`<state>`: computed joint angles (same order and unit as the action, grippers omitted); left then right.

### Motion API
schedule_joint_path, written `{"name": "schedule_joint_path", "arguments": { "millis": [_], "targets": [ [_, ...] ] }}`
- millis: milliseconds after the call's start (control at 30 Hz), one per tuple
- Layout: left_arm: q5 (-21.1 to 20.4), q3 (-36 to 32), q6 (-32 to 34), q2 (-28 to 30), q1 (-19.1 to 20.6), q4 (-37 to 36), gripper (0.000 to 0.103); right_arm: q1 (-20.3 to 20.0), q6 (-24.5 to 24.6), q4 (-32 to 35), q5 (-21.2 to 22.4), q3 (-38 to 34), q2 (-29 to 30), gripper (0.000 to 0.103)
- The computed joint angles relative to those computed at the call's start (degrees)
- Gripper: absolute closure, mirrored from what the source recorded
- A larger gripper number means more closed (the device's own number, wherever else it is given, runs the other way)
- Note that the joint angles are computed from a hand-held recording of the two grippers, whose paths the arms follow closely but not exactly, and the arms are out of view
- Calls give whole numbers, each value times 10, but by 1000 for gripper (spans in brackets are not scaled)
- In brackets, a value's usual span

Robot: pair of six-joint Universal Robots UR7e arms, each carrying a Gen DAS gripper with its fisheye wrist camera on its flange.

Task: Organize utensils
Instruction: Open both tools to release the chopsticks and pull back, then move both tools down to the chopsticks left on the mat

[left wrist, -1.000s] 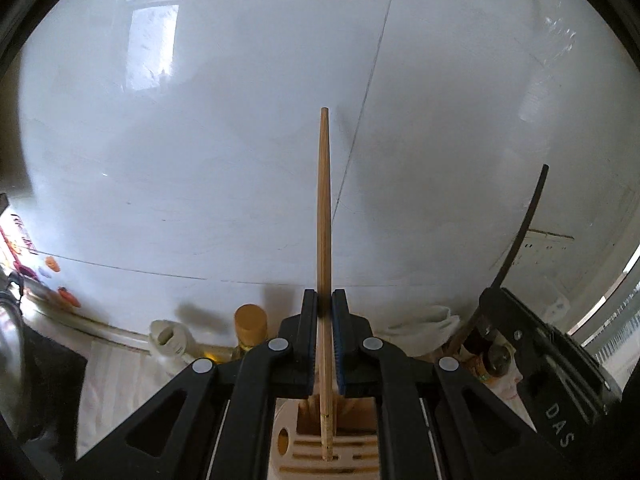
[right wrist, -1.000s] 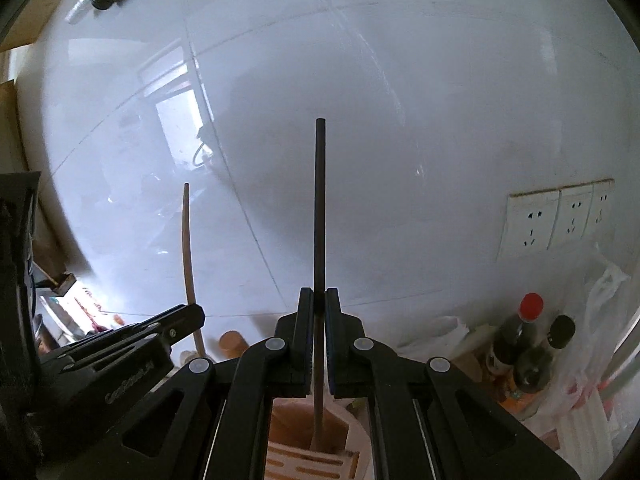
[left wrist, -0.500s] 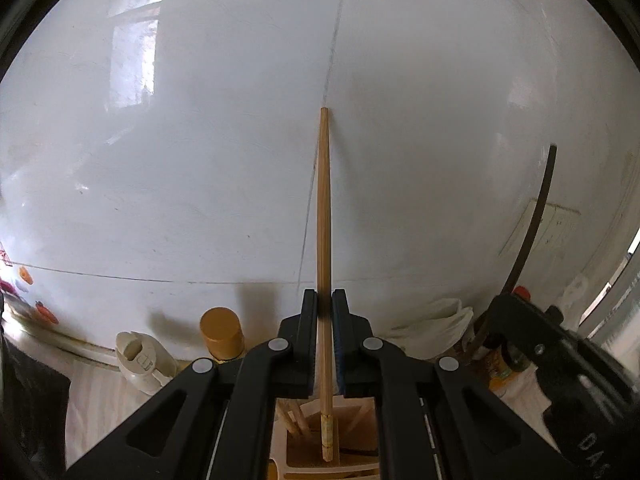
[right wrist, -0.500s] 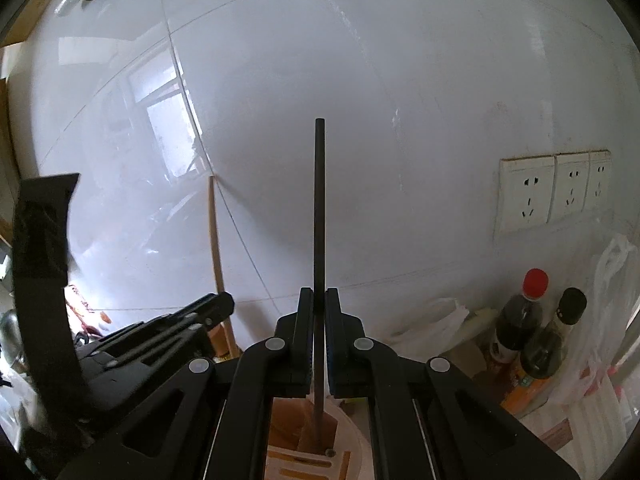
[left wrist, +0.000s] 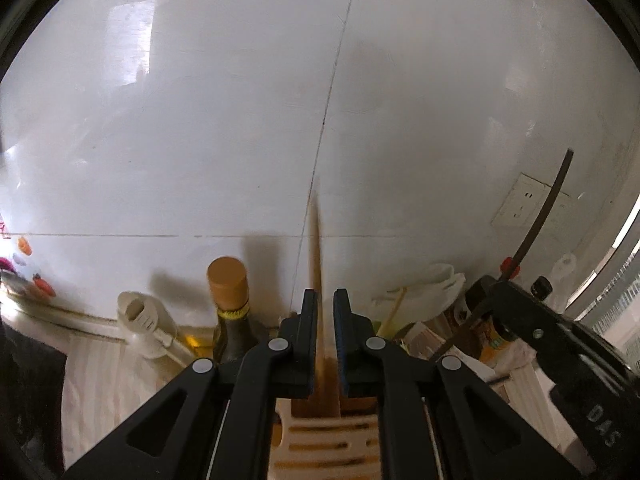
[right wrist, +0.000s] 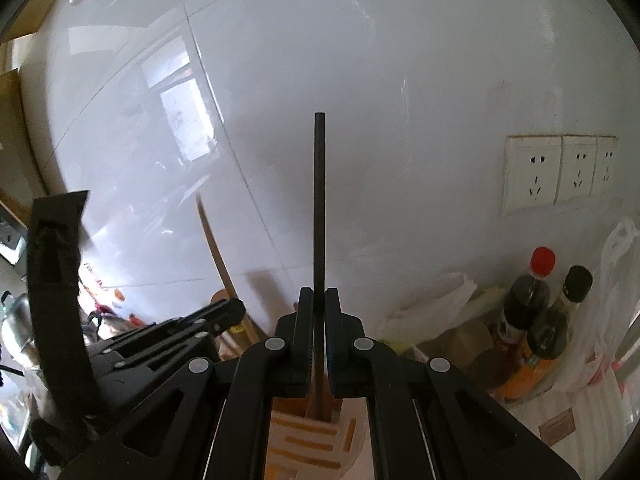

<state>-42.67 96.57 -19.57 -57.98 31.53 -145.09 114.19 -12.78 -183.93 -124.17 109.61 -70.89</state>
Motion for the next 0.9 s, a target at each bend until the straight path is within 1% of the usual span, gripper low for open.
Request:
{"name": "schedule_joint_path", "arguments": {
  "millis": [67, 100, 133, 200, 267, 300, 333, 367, 400, 433, 467, 500, 533, 600, 633, 667, 700, 733, 767, 900],
  "targets": [
    [-2, 3, -18, -12, -5, 23, 93, -1, 13, 32, 4, 2, -10, 97],
    [4, 4, -36, -20, -10, 43, 92, -2, 19, 42, 6, 4, -14, 97],
    [8, 5, -46, -26, -13, 53, 88, -3, 24, 54, 10, 4, -19, 97],
    [13, 13, -67, -40, -20, 67, 73, -3, 36, 76, 13, 5, -27, 97],
    [31, 21, -102, -57, -29, 90, 27, 0, 42, 95, 17, 8, -36, 96],
    [49, 29, -123, -69, -37, 100, 22, 2, 43, 101, 18, 8, -39, 94],
    [56, 32, -129, -72, -41, 102, 20, 4, 45, 108, 17, 7, -42, 86],
    [66, 35, -142, -78, -45, 117, 18, 8, 48, 112, 15, 9, -46, 72],
    [76, 37, -162, -86, -50, 142, 15, 9, 49, 113, 17, 11, -50, 65],
    [83, 38, -187, -96, -54, 174, 6, 12, 52, 116, 15, 12, -53, 53],
    [88, 42, -198, -103, -57, 186, 1, 15, 56, 121, 10, 13, -55, 48],
    [100, 48, -218, -113, -63, 210, 0, 19, 58, 124, 4, 14, -58, 47],
    [112, 49, -238, -119, -67, 239, 0, 24, 60, 129, -10, 15, -60, 44],
    [136, 46, -291, -125, -74, 311, 0, 34, 63, 144, -35, 13, -61, 28],
    [146, 47, -317, -131, -78, 346, 0, 41, 67, 153, -58, 12, -59, 13],
    [151, 49, -326, -133, -80, 357, 0, 47, 70, 161, -82, 12, -56, 4],
    [156, 52, -339, -138, -83, 374, 0, 50, 70, 165, -91, 13, -57, 2],
    [159, 52, -355, -141, -85, 396, 0, 56, 74, 171, -114, 14, -54, 1],
    [159, 53, -368, -143, -88, 413, 0, 60, 77, 175, -126, 16, -53, 1],
    [149, 55, -390, -147, -92, 443, 0, 63, 102, 196, -139, 25, -60, 0]
  ]
}}
